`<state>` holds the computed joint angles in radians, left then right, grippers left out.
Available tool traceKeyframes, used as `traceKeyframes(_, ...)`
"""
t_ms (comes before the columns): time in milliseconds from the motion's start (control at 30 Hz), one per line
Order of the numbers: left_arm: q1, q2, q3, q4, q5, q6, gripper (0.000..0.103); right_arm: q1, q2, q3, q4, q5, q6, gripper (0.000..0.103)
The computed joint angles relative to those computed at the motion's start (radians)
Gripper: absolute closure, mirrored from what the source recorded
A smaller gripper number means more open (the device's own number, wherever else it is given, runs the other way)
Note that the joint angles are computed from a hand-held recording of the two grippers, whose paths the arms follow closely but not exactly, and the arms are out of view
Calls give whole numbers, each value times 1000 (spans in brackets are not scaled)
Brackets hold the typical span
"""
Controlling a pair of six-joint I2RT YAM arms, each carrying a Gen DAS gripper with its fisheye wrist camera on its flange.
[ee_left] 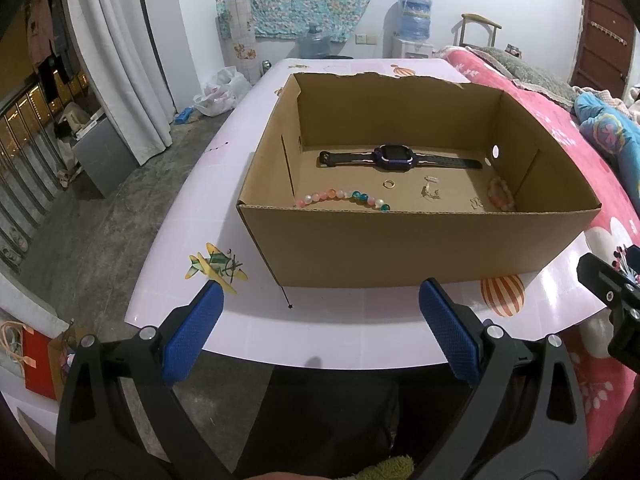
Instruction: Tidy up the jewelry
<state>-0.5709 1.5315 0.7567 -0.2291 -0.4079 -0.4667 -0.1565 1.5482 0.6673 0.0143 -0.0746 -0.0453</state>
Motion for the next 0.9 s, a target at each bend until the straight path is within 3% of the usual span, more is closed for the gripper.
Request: traceKeyframes(900, -4, -5, -4, -3, 2, -4, 8, 3, -10, -9, 5, -2, 1, 7)
